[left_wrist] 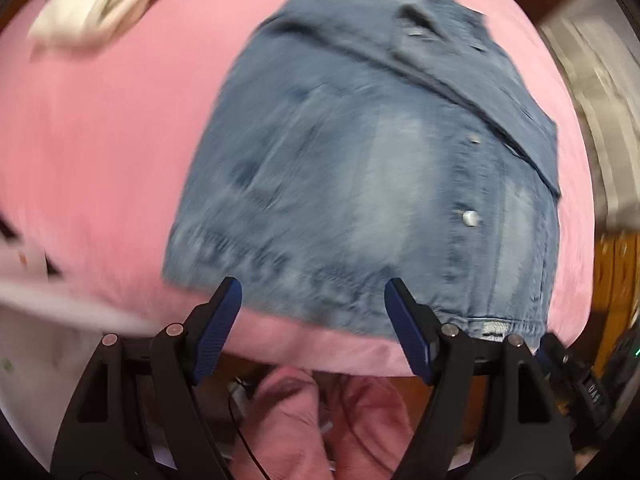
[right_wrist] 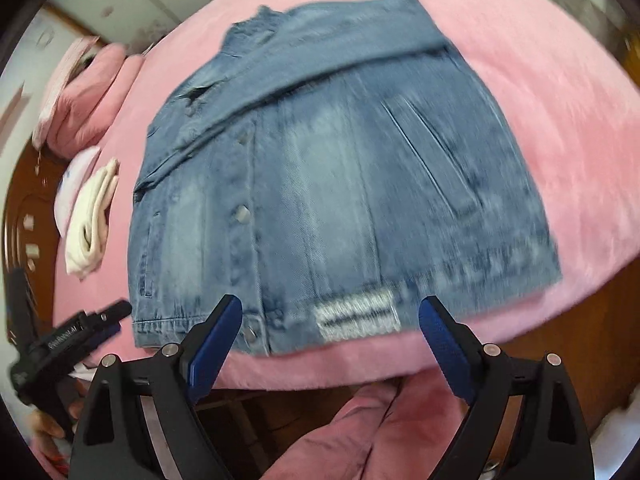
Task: Fold large clothes
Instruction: 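Grasp the jacket hem with the left tool while the right tool grasps it too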
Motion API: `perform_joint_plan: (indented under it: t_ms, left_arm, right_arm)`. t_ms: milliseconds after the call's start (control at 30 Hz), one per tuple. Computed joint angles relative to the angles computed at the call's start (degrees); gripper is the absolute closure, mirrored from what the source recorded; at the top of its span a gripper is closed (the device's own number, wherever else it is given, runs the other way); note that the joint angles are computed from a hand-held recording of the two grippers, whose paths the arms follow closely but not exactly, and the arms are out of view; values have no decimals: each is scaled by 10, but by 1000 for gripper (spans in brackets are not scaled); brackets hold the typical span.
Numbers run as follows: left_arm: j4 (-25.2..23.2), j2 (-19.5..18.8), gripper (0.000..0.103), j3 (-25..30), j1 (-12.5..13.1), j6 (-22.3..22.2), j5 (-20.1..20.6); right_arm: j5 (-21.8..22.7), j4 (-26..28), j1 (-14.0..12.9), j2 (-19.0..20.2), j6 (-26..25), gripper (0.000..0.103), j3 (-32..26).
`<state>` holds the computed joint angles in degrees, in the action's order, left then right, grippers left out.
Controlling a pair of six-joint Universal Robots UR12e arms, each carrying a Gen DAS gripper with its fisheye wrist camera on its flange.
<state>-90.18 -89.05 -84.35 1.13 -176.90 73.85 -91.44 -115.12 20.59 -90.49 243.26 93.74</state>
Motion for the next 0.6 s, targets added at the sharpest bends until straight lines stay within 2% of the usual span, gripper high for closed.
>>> perform_joint_plan:
  t_ms: [67,167,300,367,467,600]
  left_arm:
    - [3,9,31,-20,21,-25,-17]
    - [29,32,31,-65,59,-76,-55]
    - [59,52,31,-111,96,-121,-80]
    - [81,59,31,-129,108,-132,-89]
    - [116,63,31,-146,121,-141,-104]
    - [159,58,32,-159,130,-150,-143]
  right_arm:
    - [21,-41,-5,-23,66,12,44]
    - [28,-86,-10,-50,159,12,97]
    - [-4,-115,-11,-80,258,12,150]
    - [-29,-129,-10,-89,284,12,169]
    - [-59,-122,-12,-99,312,12,189]
    - [-94,-149,-16,-110,353,12,216]
